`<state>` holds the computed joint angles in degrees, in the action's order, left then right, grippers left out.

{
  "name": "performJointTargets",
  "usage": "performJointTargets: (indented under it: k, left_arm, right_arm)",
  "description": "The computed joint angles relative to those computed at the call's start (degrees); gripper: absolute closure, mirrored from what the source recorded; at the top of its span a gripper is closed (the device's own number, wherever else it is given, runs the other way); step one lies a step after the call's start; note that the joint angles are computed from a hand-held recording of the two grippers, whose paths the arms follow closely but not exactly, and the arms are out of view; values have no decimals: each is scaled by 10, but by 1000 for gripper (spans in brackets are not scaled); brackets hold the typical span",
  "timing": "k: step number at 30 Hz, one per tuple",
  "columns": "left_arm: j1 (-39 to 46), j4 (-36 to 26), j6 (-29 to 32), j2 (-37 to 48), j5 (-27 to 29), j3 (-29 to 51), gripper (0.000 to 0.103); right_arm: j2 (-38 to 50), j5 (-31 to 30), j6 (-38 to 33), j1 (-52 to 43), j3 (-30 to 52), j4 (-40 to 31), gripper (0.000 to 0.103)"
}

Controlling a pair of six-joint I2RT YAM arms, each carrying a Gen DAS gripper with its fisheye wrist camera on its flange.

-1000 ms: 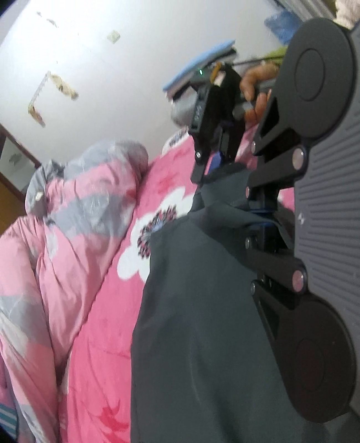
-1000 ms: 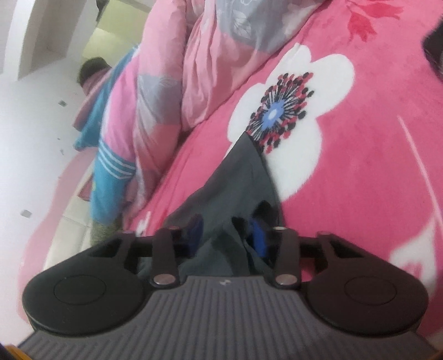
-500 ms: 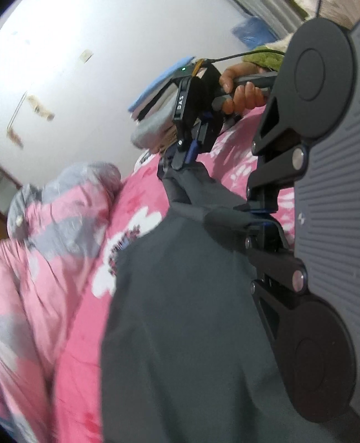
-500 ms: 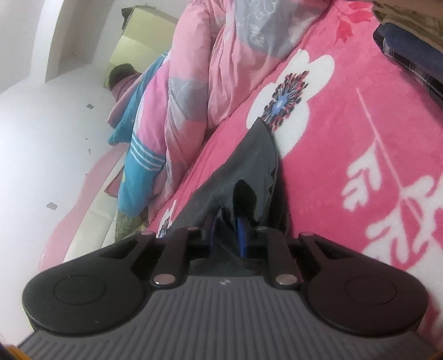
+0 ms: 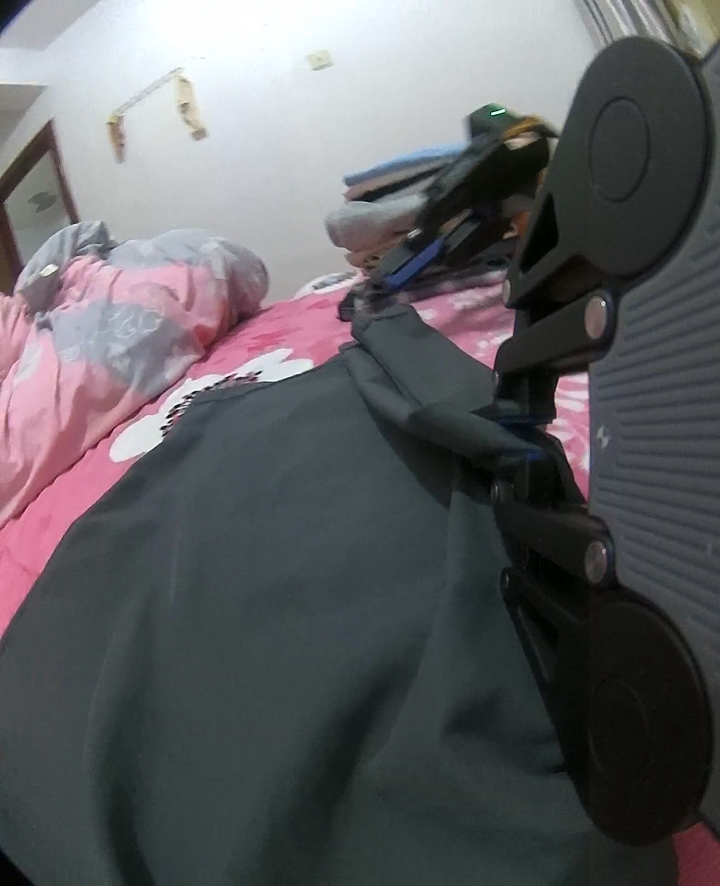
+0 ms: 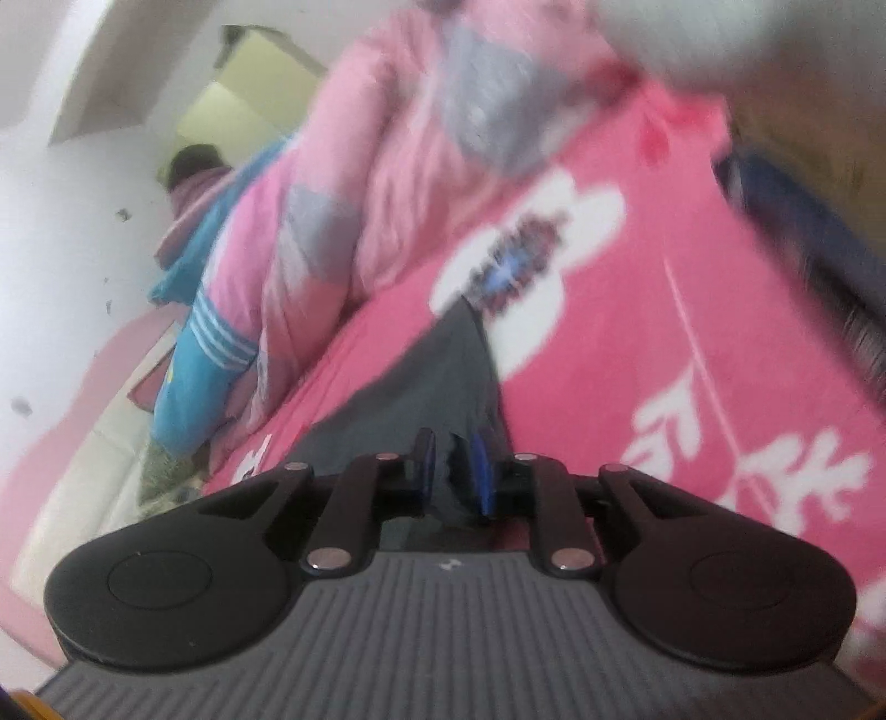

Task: Fold clothes
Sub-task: 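Lift and fold the held trouser edge over with both grippers, then open both grippers and release the folded trouser edge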

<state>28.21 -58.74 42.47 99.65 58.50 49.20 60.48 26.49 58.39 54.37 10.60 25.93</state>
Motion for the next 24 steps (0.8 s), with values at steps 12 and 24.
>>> performJointTargets:
  k: [12, 24]
  left_arm:
    - [91, 58, 63, -240, -1, -106, 54]
    - [-42, 219, 3, -588, -16, -271, 62]
  right_arm:
    - [259, -84, -84, -13, 127, 49, 97]
    - [293, -64, -67, -4, 110, 123, 97]
